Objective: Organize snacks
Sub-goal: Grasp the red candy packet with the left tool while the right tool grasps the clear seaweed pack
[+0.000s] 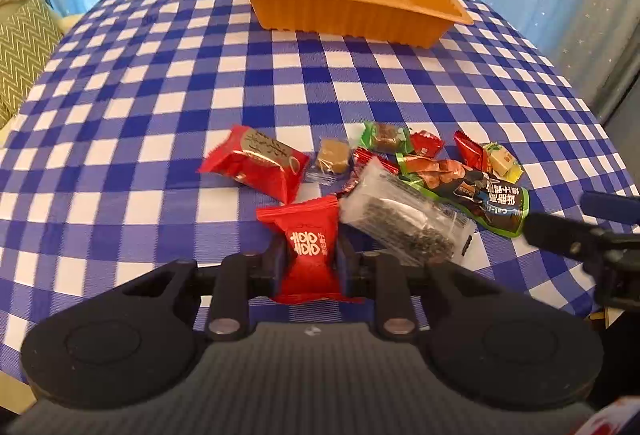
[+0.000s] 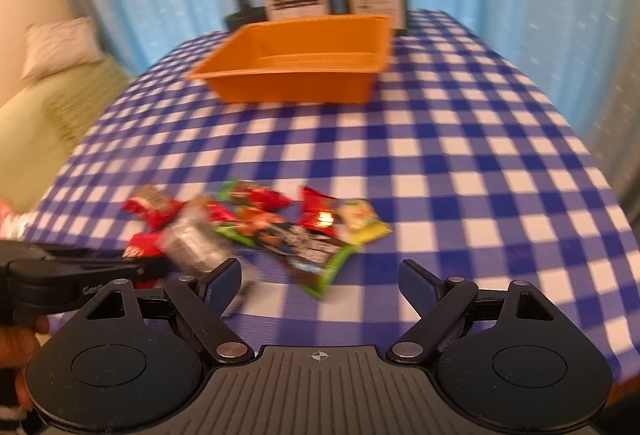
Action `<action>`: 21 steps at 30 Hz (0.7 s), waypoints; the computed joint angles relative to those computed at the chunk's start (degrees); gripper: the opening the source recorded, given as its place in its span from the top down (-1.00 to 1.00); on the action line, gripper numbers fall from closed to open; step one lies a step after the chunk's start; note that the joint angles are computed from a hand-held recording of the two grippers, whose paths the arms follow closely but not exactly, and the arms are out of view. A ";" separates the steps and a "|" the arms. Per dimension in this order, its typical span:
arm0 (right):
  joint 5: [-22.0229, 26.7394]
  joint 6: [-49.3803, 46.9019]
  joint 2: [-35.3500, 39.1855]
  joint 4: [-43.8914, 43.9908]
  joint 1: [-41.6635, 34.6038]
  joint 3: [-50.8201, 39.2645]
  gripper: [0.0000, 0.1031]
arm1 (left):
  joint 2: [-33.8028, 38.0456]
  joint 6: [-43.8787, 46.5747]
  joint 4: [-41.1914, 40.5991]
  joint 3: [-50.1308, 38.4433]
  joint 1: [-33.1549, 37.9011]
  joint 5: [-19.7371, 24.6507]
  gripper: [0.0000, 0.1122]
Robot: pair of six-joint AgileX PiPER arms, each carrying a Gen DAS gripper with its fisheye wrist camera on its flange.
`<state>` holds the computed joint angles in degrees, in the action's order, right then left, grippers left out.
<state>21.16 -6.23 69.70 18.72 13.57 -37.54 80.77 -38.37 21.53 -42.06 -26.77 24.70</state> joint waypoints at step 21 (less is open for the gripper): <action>-9.04 -6.42 16.84 -14.04 16.72 -5.83 0.15 | -7.87 12.08 -10.87 1.12 6.41 1.28 0.60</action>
